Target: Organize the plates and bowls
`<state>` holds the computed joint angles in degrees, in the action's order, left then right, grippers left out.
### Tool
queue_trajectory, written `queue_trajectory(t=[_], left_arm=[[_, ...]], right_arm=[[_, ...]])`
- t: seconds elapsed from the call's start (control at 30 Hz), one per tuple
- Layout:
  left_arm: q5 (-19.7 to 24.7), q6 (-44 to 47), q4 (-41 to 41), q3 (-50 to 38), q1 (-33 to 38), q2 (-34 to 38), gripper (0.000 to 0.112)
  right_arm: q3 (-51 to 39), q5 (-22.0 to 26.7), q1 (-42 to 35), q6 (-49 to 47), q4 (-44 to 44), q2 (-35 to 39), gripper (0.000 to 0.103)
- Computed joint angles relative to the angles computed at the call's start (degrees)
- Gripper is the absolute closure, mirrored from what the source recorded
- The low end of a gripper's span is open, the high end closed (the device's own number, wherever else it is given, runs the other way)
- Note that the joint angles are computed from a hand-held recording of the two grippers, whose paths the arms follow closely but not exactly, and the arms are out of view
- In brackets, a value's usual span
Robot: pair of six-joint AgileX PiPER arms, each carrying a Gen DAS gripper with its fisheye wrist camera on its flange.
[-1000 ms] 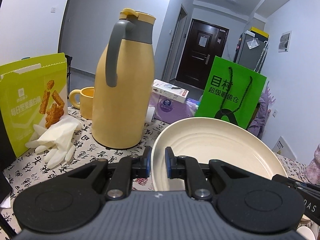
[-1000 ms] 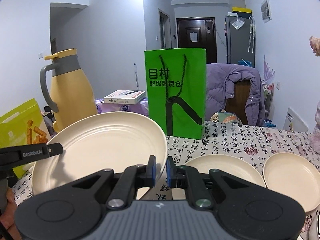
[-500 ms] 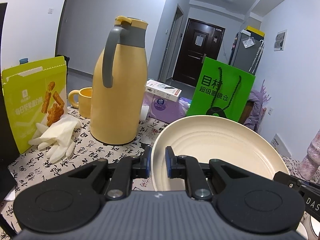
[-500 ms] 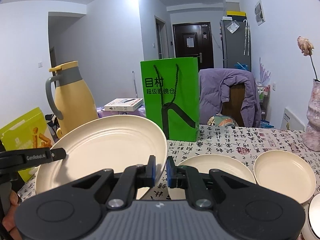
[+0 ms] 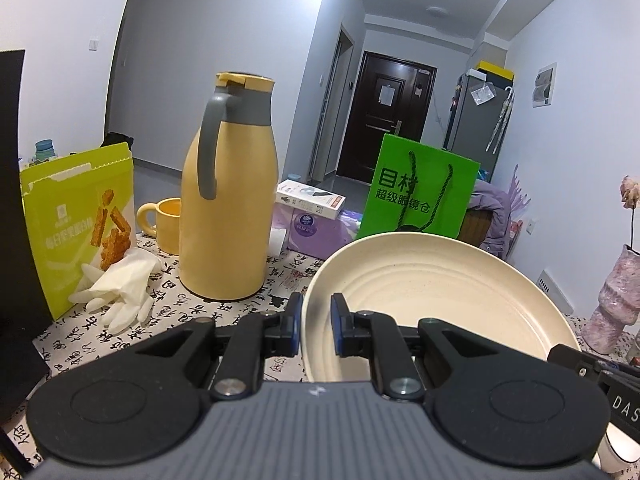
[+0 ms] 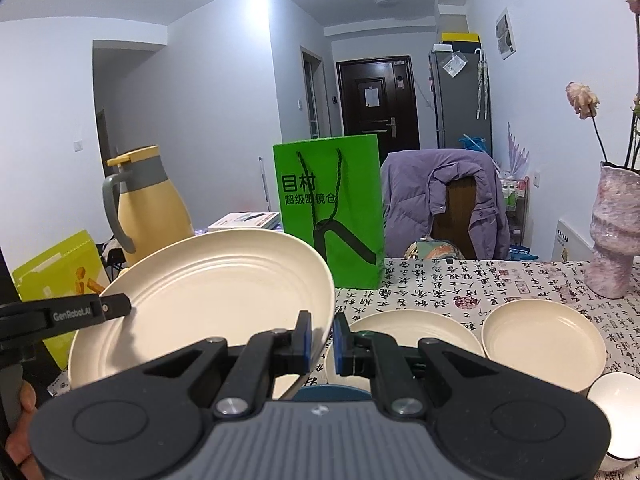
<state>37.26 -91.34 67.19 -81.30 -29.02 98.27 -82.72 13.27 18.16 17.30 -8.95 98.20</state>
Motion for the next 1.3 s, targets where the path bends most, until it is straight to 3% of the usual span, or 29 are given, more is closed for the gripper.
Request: queue_trajectory(t=[1.07,1.23,1.3], left_arm=[[8.4,-5.5,5.1,8.0,-10.1,-8.7,0.099],[9.8,-7.0,6.4,9.0,-11.7,-9.6,0.099],[10.1,-7.3,6.4,9.3,-12.0,-9.7,0.099]], right_arm=[[15.0,-3.7,-0.7,5.8,-4.0,-13.7,0.092],[16.8,-4.0,-0.5,8.7,-6.9,-15.5,0.092],[17.5,-3.8,0.1,13.7,-11.9,-16.3,0.092]])
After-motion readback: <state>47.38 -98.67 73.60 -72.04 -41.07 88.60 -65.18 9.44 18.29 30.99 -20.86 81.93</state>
